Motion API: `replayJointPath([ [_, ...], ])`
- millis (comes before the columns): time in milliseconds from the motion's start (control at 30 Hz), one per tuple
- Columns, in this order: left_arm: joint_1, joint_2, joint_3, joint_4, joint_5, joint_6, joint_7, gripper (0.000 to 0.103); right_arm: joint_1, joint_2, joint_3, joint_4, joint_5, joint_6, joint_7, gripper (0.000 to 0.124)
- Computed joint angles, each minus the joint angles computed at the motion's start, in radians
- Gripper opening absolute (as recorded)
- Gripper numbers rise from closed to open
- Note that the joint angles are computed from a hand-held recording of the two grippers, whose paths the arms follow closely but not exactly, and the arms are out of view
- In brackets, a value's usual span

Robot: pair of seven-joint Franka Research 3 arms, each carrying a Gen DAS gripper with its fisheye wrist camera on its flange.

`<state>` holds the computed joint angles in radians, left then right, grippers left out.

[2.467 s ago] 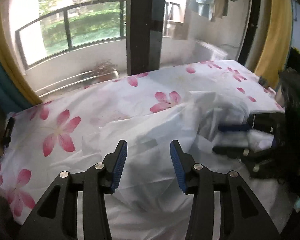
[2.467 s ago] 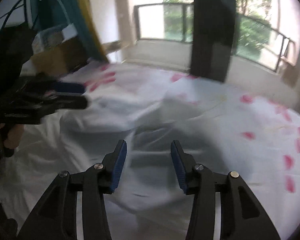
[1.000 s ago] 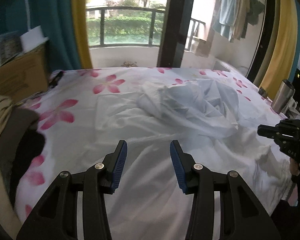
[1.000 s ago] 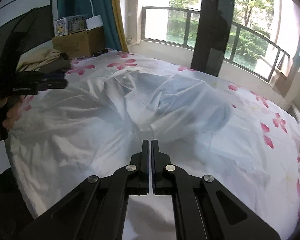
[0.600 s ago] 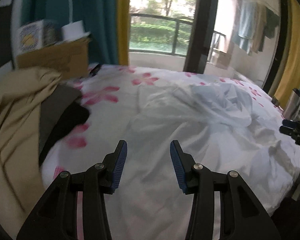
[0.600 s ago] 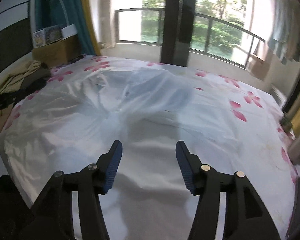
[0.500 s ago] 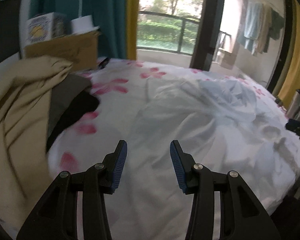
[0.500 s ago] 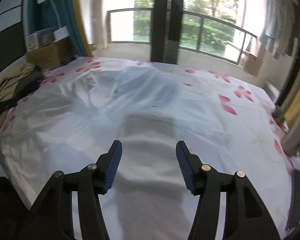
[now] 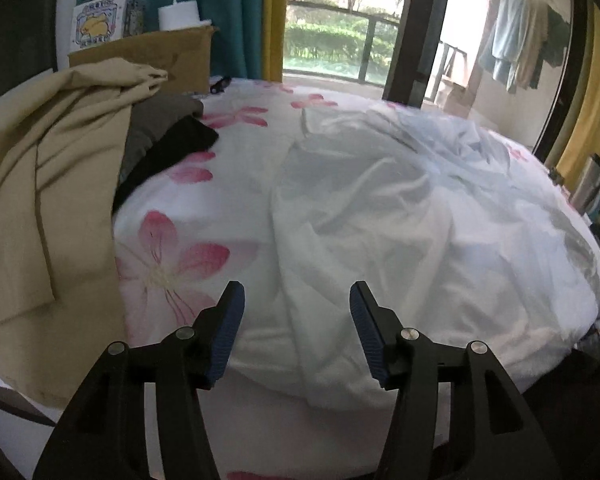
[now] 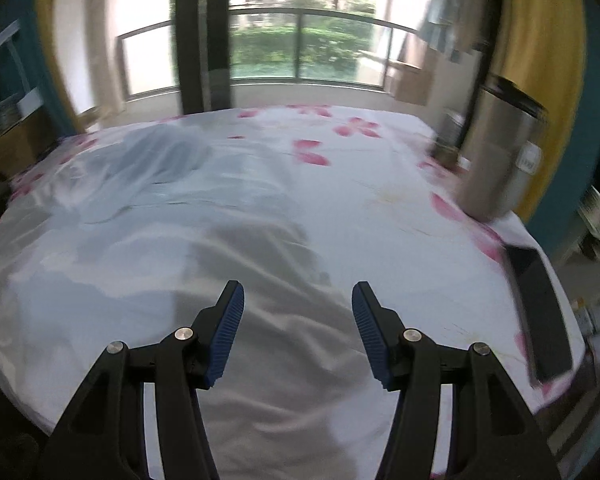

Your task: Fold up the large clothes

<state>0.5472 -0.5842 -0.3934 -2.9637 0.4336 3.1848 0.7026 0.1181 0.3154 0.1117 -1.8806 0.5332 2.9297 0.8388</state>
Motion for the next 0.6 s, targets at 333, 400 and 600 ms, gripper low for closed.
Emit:
replayJointPath([
  [333,-0.059,-0.028,0.009,0.002,0.075,-0.098,-0.03,0.048,-0.018,-0.026,-0.038,-0.043,-0.04,0.02,0.062,0.057],
  [400,-0.088,-0.028,0.029,0.002,0.093,-0.1,-0.018,0.024,-0.018,-0.024,-0.052,-0.049,-0.054,0.013,0.079,0.058],
  [600,-0.156,-0.021,0.098,0.008,0.094,-0.113,0.013,0.006,-0.053,-0.015,-0.037,-0.072,-0.034,-0.039,0.05,0.058],
])
